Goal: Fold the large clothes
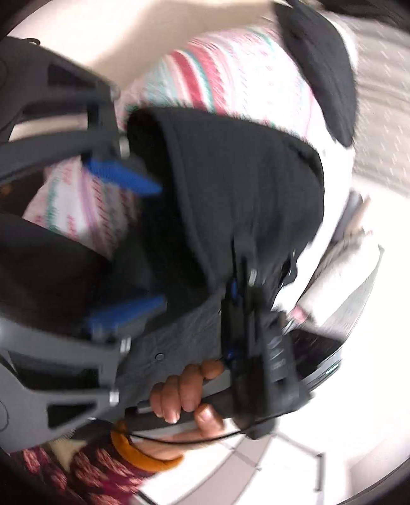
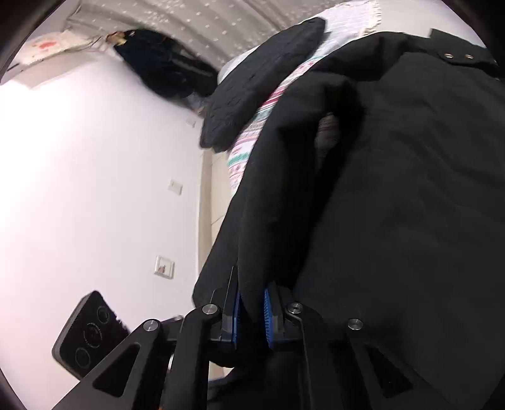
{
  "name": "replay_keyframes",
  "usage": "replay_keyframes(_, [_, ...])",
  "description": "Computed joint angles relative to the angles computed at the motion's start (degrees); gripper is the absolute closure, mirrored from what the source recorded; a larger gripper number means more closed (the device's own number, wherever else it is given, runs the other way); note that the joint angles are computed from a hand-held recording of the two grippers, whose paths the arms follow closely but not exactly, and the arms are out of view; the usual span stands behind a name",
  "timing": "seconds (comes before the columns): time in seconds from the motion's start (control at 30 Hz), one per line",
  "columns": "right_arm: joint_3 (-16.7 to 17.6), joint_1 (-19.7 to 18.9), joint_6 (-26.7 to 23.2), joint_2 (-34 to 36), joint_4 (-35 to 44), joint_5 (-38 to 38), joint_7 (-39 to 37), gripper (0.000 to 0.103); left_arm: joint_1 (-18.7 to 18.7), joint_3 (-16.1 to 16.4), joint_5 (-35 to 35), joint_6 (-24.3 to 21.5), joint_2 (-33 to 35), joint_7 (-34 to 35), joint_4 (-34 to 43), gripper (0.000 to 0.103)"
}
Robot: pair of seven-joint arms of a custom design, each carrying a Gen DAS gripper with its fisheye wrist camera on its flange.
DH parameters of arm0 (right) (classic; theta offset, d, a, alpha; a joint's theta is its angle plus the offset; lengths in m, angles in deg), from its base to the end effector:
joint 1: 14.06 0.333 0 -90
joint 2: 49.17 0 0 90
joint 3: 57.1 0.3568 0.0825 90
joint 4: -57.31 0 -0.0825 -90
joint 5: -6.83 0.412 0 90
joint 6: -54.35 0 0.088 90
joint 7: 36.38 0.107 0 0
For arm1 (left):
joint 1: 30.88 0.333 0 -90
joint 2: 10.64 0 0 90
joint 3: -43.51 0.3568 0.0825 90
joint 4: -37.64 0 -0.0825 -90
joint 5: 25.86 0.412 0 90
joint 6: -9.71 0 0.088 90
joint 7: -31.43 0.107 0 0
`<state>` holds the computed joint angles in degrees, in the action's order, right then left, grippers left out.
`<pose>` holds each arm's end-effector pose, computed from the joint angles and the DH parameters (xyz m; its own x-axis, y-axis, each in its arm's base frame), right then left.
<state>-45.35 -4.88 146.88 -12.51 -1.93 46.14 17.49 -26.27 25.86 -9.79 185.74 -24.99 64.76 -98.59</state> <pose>0.7255 0.2881 0.5352 0.6950 -0.3675 -0.6180 -0.6714 -0.6393 -0.3749 0.5032 -0.1513 0.5494 0.2158 -0.8626 0.4575 -0.5599 -0.4931 -0.6658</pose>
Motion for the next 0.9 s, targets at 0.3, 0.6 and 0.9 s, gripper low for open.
replay_keyframes(0.3, [-2.2, 0.8, 5.5, -4.6, -7.5, -6.0, -5.6, 0.094, -3.3, 6.1, -14.3, 12.3, -3.3, -9.8, -12.9, 0.023])
replay_keyframes(0.6, [-2.4, 1.9, 9.7, -5.3, -10.1, -8.4, -7.1, 0.094, 0.7, 2.9, -15.9, 27.9, 5.9, -23.1, -12.4, 0.06])
replay_keyframes(0.9, [-2.3, -1.5, 3.6, -5.3, -6.7, -5.0, -8.7, 0.063, 44.9, -31.0, -14.7, -23.2, -15.7, 1.8, 7.0, 0.091])
